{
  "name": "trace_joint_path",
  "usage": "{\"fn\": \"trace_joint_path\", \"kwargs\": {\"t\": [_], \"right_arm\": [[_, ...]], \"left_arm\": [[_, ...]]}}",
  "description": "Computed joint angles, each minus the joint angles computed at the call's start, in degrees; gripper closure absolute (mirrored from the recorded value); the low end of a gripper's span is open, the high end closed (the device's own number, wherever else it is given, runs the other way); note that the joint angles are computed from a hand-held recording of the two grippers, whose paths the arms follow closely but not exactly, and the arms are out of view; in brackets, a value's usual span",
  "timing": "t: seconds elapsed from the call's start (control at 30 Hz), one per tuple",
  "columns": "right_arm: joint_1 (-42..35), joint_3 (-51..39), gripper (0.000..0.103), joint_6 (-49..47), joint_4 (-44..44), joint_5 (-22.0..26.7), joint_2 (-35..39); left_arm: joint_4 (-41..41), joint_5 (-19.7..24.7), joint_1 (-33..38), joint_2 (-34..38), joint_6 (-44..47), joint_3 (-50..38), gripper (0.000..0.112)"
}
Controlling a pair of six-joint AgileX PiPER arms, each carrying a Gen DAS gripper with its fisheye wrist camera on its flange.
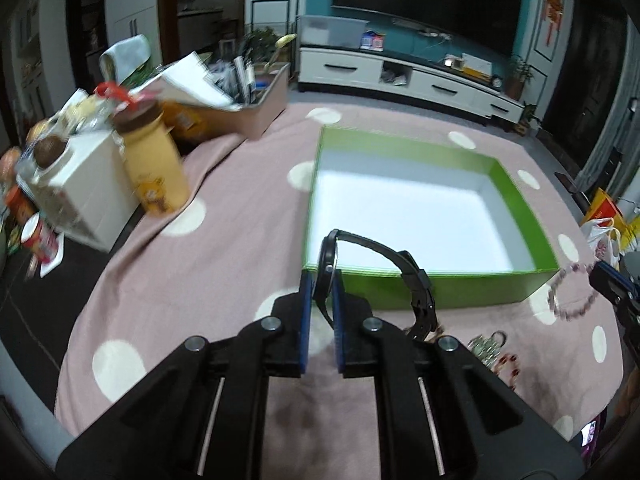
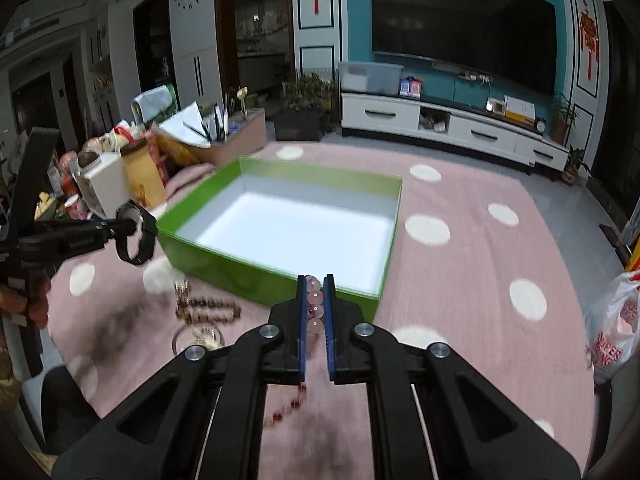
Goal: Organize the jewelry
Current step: 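Drop the black watch and pink bracelet into the green box, opening both tools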
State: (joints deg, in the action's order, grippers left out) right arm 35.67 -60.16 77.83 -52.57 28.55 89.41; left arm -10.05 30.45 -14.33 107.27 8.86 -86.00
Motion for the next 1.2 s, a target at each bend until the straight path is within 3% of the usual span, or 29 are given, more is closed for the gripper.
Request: {"fn": "trace_joint_path", "kwargs": {"t": [0.1, 0.23, 0.53, 0.6, 0.73, 0.8, 0.93, 1.2], "right_arm": [[-2.51, -3.09, 0.096, -3.38, 1.39, -1.68, 1.95], [-5.99, -7.53, 0.096, -10.48, 7.13, -4.72, 5.93], [-11.68, -19.91, 0.096, -37.29, 33.34, -6.40, 19.09], [-11.96, -21.18, 0.093, -36.67, 33.17, -5.74, 20.63], [-12.82, -18.50, 0.069, -30.92, 29.87, -7.24, 19.32], [-12.94, -15.56, 0.062, -26.49, 26.71, -8.36, 17.35], [-13.36, -9.52, 0.059, -20.25, 22.52, -10.06, 13.25], [-11.58, 1.66, 0.054, -6.27, 12.67, -10.71, 4.68]], "left_arm": [[2.10, 1.02, -1.57, 2.03, -1.63, -4.13, 0.103], [4.89, 5.50, -3.27, 8.40, -4.53, -14.31, 0.103], [8.85, 20.44, -5.61, 26.05, -9.02, -41.46, 0.101], [9.37, 22.67, -5.75, 28.67, -9.39, -45.57, 0.092], [10.18, 21.35, -5.75, 28.48, -9.79, -44.72, 0.064], [10.01, 19.49, -5.44, 26.90, -9.54, -42.05, 0.046], [9.37, 15.24, -4.68, 22.08, -9.09, -34.27, 0.038], [6.85, 7.92, -2.47, 11.53, -6.53, -16.96, 0.032]]}}
